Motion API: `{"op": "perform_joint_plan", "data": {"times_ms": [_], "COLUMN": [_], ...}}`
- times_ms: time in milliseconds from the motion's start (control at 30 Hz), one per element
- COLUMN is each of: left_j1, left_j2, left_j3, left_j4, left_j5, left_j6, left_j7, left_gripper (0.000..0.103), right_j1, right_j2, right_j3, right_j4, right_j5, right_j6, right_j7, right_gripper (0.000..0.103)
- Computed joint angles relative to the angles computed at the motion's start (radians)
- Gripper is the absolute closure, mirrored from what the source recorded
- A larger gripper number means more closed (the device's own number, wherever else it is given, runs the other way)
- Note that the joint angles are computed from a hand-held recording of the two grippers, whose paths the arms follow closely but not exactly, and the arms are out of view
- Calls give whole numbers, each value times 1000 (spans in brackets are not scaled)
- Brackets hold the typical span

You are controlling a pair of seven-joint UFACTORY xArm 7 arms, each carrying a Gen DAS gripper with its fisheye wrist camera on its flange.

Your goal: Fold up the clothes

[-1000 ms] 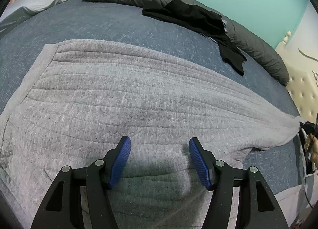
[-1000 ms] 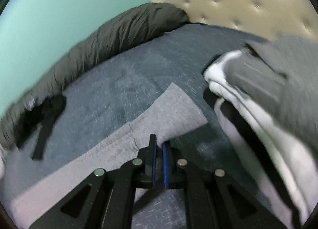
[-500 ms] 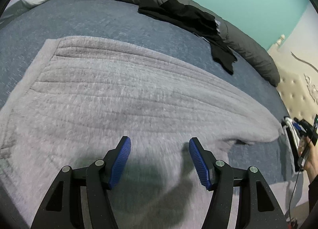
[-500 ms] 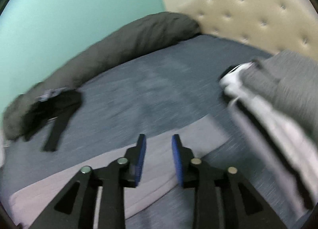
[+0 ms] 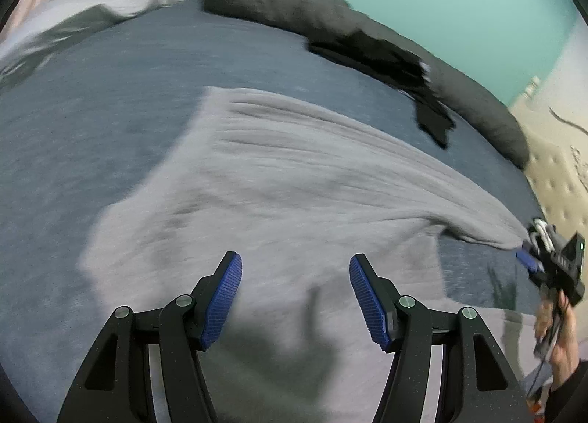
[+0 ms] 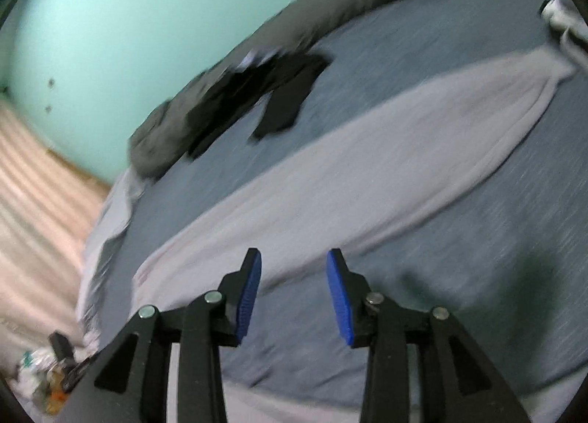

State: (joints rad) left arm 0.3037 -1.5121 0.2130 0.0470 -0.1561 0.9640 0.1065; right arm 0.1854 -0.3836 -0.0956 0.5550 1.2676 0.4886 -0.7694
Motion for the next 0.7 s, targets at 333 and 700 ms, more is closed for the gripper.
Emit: {"op": "perform_joint_plan", "data": {"times_ms": [333, 700], "left_j1": [318, 390], "left_j2": [57, 224], "left_j3": [228, 249], "left_j4": [56, 36], "left_j5": [85, -26], "left_j6": [182, 126], "left_j7": [180, 352], "left_gripper": [36, 68], "right_j1": [187, 280], "right_j2": [55, 204], "right_j3": [166, 241], "right_j4": [-7, 84], "right_j5": [-3, -67], "right_j6": [46, -73], "right_j7": [7, 50], "right_gripper": [66, 66]}}
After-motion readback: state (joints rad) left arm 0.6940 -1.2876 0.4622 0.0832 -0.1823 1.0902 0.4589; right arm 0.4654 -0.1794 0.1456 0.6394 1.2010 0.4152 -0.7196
